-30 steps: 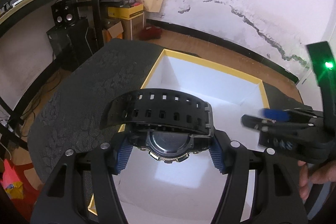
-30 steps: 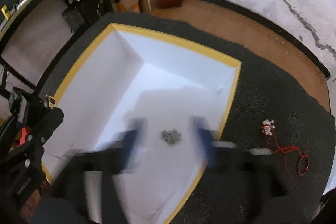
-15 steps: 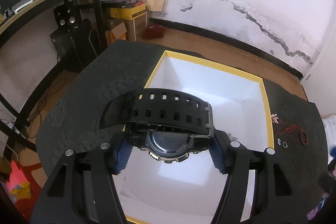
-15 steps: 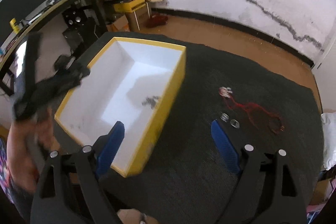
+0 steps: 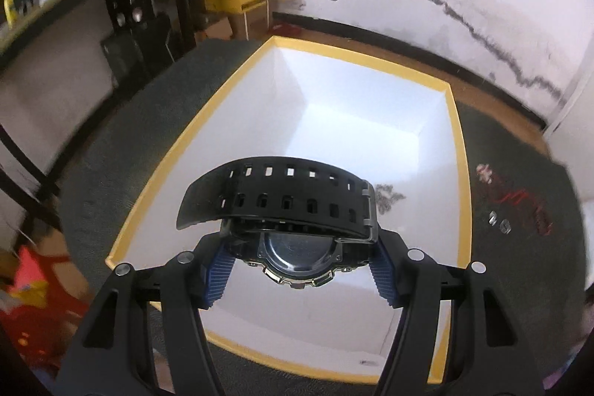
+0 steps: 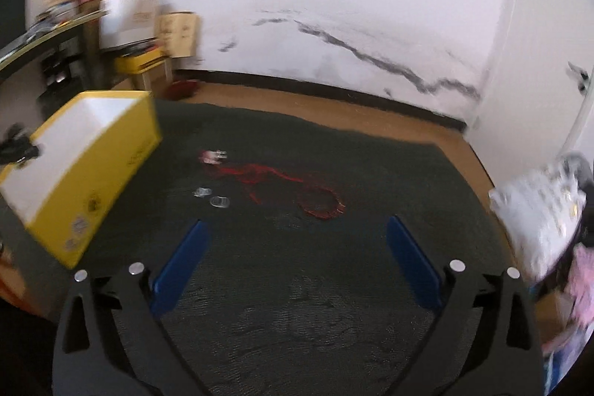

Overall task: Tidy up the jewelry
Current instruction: 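Lower the black watch into the yellow box and open the left tool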

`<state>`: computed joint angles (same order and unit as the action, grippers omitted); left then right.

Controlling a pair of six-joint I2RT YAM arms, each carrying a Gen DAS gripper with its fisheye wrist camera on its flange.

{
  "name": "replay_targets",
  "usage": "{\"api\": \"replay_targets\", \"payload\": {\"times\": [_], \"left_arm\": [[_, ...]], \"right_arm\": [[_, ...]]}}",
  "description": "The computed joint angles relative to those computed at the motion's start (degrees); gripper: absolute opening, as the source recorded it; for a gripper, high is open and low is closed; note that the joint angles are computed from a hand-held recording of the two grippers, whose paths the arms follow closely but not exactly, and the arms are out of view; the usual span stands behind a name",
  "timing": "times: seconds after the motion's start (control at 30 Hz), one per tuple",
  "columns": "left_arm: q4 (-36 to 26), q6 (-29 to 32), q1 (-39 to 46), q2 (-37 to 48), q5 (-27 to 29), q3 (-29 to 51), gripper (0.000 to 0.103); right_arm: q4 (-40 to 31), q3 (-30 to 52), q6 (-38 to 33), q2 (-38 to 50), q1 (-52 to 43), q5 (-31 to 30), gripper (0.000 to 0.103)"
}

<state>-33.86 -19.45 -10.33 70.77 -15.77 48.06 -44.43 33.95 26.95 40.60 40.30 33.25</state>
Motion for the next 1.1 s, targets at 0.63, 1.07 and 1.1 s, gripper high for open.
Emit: {"api": "replay_targets", "payload": {"times": [0.63, 1.07, 1.1], "left_arm": [[4.35, 2.7, -0.46, 1.8, -0.63, -0.25, 0.062], [5.0, 5.08, 1.31, 3.34, 0.52, -1.36, 0.062], [5.11, 5.07, 1.49, 3.47, 0.63, -1.5, 0.062]], "right_arm": [[9.69, -2.9, -2.7, 5.2, -16.38, -13.02, 0.094], [9.81, -1.81, -0.79, 6.78, -11.63, -10.75, 0.094], [9.88, -1.78, -0.51, 6.81, -11.03, -10.32, 0.094]]}}
